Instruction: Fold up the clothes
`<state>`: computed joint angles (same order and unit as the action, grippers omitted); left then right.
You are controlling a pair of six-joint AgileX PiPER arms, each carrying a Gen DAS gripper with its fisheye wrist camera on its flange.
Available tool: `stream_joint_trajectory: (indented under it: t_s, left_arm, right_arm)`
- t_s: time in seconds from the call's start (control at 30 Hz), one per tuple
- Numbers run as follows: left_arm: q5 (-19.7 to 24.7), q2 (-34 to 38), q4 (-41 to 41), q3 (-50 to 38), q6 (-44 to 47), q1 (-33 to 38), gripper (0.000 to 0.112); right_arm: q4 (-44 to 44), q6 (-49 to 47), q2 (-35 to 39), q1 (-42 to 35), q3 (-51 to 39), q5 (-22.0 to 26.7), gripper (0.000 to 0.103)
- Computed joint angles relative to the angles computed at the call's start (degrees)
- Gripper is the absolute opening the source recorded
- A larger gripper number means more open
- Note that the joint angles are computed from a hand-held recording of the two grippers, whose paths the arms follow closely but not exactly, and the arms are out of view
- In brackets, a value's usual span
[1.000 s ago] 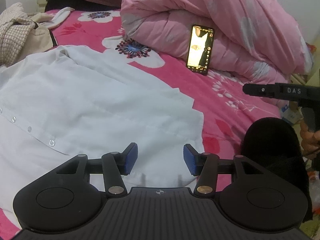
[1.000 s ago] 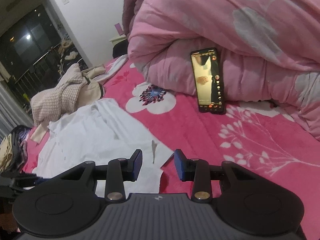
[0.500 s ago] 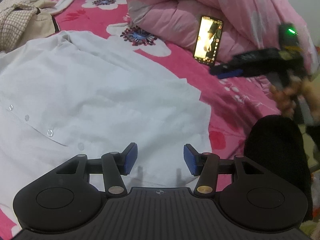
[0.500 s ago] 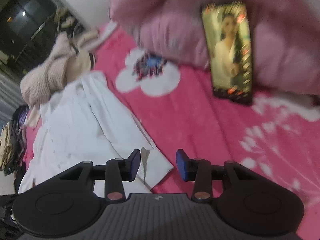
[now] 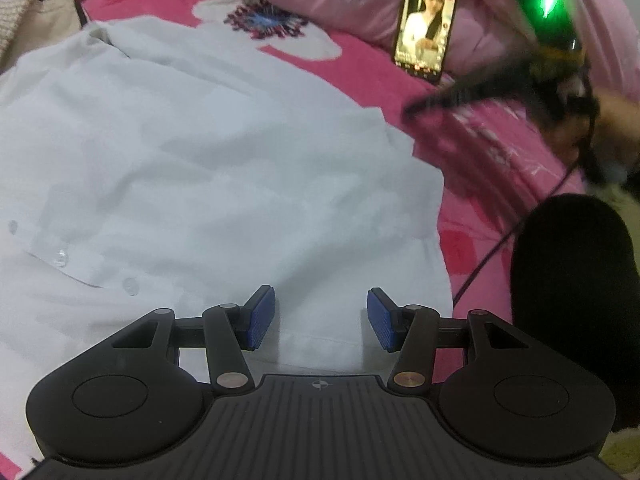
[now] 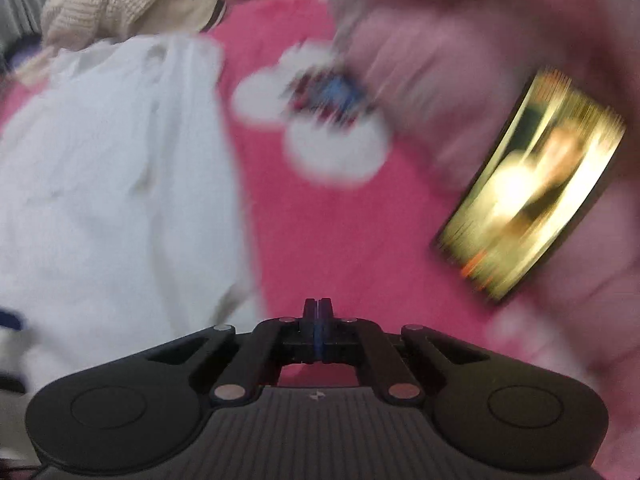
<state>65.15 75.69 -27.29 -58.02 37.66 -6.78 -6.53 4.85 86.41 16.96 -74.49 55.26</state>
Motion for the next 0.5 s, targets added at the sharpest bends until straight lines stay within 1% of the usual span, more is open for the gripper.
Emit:
stream_joint_trajectory:
  t_s: [0.03,0.07,0.17,0.2,0.27,0.3,0.33,0.4,0.43,0.47,0.5]
  left_arm:
    - [0.0,0.4,0.1,-0.1,-0.1,-0.4,0.051]
    - [-0.1,0.8,0.3,-0.2,-0.3,-0.7,0.051]
    - [0.2,1.7,0.2,-0.7,-0.6,-0.7,0.051]
    - [0.4,2.0,0.1,-1.0,-0.6,-0.5,0.051]
    - [0.6,2.3,0.0,-1.3,-0.8,-0.1,0.051]
    - [0.6,2.6,0.1,-1.4,-0.9,0.0,0.051]
    - [0.6,2.7,0.3,-1.4,-1.1,0.1,0.051]
    - [0.5,3.0,0.6,-1.2,-1.3,0.2,0.051]
    - [0.2,3.0,0.8,-1.0,-1.3,0.1,0.051]
    - [-0.3,2.9,0.9,-0.6,-1.2,-0.2,0.051]
    - [-0.8,2.9,1.3,-0.3,-1.3,-0.5,0.051]
  right_arm:
    - [-1.8,-0.4,0.3,0.0,-1.7,-0.2,0.0]
    - [-1.3,0.1,1.6,-0.1,-3.9,0.3,0.0]
    - [7.1,-4.8,5.8,-3.8,-11.6,2.6,0.0]
    - [9.5,-5.8,7.2,-4.7,-13.9,3.3,0.004]
    - [15.3,-7.4,9.7,-5.6,-14.0,2.5,0.031]
    - [18.2,-8.3,11.0,-6.0,-14.1,2.1,0.05]
    - [21.1,-9.2,12.3,-6.4,-14.3,1.9,0.056]
    - [26.8,-11.1,15.1,-7.1,-14.7,1.6,0.056]
    - [28.2,-11.5,16.8,-7.1,-15.3,2.3,0.056]
    - [29.2,-11.7,18.5,-7.0,-16.0,3.0,0.056]
    - [28.1,-11.4,19.3,-6.4,-16.9,3.2,0.052]
